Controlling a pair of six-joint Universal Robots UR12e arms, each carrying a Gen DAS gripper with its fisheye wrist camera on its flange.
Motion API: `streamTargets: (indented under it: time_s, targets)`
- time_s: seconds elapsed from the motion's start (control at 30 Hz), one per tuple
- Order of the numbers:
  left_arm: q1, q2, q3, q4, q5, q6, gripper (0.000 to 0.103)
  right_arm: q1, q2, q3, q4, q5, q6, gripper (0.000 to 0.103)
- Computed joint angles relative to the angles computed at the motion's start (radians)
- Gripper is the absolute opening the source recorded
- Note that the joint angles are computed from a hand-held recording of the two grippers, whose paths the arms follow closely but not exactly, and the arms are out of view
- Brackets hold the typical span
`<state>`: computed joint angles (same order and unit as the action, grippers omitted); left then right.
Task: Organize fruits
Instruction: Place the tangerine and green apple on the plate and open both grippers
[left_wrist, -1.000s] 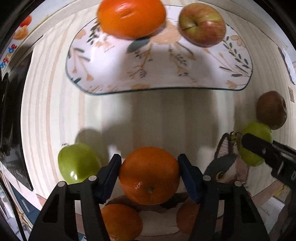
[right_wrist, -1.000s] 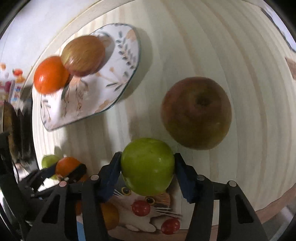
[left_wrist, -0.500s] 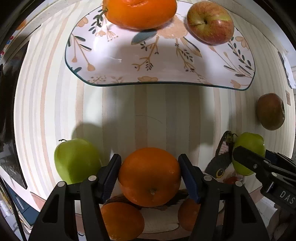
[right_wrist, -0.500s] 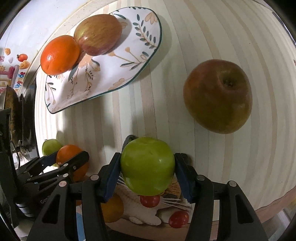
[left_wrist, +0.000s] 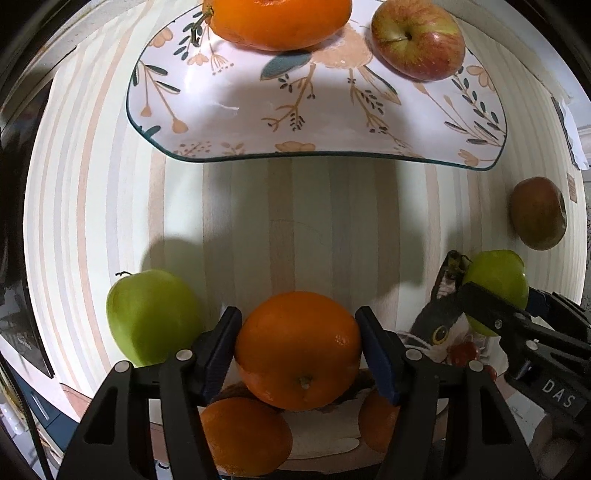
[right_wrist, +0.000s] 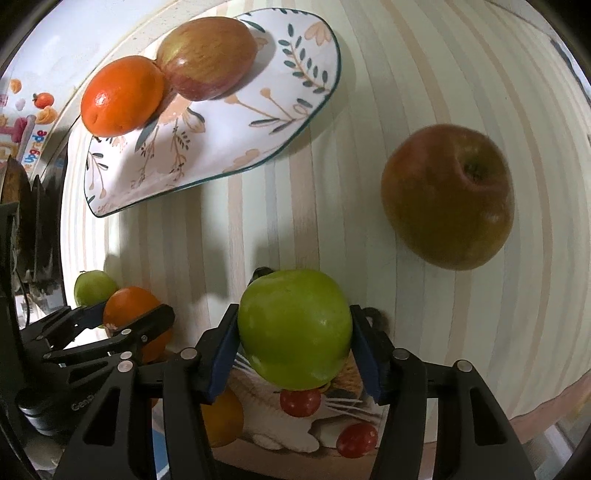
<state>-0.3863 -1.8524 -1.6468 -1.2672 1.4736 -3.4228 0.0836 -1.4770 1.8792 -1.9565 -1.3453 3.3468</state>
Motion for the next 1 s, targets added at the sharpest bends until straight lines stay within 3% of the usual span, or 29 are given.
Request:
streamTargets:
  time_s: [0.37,0.57,0.7,0.83,1.0]
  targets:
    - [0.013,0.033,-0.009,0.066,-0.029,-0.005,0.060,0.008,-0.012,0.000,-0.043,0.029,0.008,0.059]
    - [0.055,0.046,0.030,0.121,-0.090,-0.013,0.060,0.001,-0.015,-0.033,-0.084,0.066,0.021,0.059]
    - [0.080,0.033,0.075,0.140,-0.059,-0.013,0.060,-0.013,-0.001,-0.063,-0.108,0.071,0.019,0.059]
    - [0.101,0.003,0.110,0.141,-0.021,-0.029,0.061,-0.020,0.024,-0.093,-0.130,0.035,0.035,0.059]
    - [0.141,-0.038,0.137,0.105,-0.041,-0.042,0.061,-0.015,0.086,-0.153,-0.100,-0.021,0.015,0.059]
